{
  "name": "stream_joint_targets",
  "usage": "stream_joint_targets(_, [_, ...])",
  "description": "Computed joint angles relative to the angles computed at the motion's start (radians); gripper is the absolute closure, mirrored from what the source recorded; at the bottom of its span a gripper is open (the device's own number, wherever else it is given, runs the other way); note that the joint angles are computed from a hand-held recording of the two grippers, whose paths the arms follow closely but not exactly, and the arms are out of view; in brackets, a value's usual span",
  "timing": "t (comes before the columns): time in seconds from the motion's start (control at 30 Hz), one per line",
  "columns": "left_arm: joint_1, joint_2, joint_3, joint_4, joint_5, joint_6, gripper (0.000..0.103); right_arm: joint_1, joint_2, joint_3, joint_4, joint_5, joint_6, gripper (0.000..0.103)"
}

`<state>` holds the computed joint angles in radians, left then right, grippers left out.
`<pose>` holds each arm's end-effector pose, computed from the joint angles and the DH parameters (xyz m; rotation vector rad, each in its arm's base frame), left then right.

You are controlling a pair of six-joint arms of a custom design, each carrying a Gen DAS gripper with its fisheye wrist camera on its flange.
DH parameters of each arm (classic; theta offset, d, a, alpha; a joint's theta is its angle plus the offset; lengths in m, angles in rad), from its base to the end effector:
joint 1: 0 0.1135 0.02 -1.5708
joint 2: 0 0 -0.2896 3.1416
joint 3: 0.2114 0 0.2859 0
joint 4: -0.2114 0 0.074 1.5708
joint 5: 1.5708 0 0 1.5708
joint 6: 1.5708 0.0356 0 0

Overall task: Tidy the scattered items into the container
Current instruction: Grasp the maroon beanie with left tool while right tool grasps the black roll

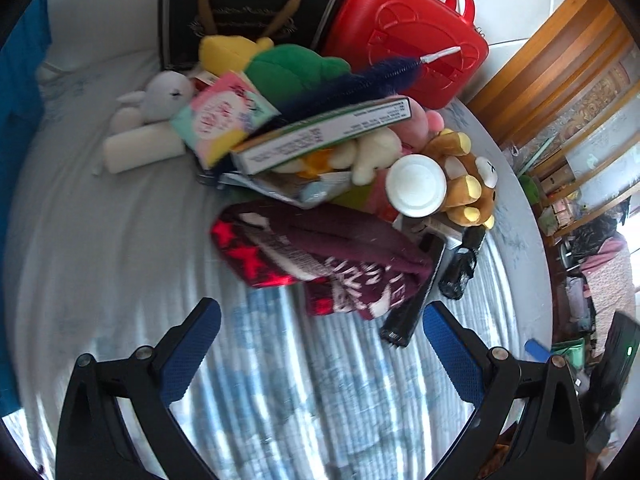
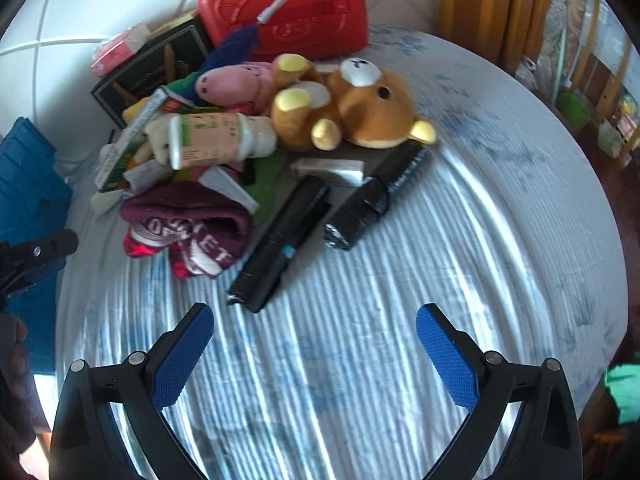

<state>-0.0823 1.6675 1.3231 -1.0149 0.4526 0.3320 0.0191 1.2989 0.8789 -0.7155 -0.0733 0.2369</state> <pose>0.3511 -0.0446 0.2602 0.6465 2.7415 -0.6061 0.2680 0.0077 0.2340 0.2731 2.7001 0.1753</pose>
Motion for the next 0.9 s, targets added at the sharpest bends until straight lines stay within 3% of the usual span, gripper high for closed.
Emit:
stream_joint_targets(0.37, [-0.128, 0.233, 0.019, 0.159, -0.014, -0.324, 0.0, -0.066, 0.083, -0.033, 0.063, -0.025, -0.029, 0.0])
stream_joint_targets(0.5, [-0.141, 0.287, 0.021, 0.197, -0.062, -0.307, 0.001, -0.032, 0.138, -0.019, 0.09, -0.02, -0.015, 0.0])
stream_joint_targets(0.57, [-0.146, 0.242, -0.019, 0.236, -0.078, -0.249, 0.015, -0.001, 0.172, -0.003, 0.108, -0.017, -0.004, 0.0])
stream_joint_targets(0.63, [-0.136, 0.193, -0.062, 0.256, -0.068, -0.189, 0.047, 0.028, 0.21, 0.015, 0.127, -0.018, 0.013, 0.0])
stream_joint_targets(0.7, [-0.111, 0.156, -0.087, 0.244, -0.05, -0.138, 0.061, 0.058, 0.256, 0.039, 0.147, -0.023, 0.035, 0.0])
stream_joint_targets(0.9, [0.01, 0.058, -0.144, 0.172, -0.013, -0.003, 0.066, 0.138, 0.395, 0.129, 0.191, -0.01, 0.104, 0.0])
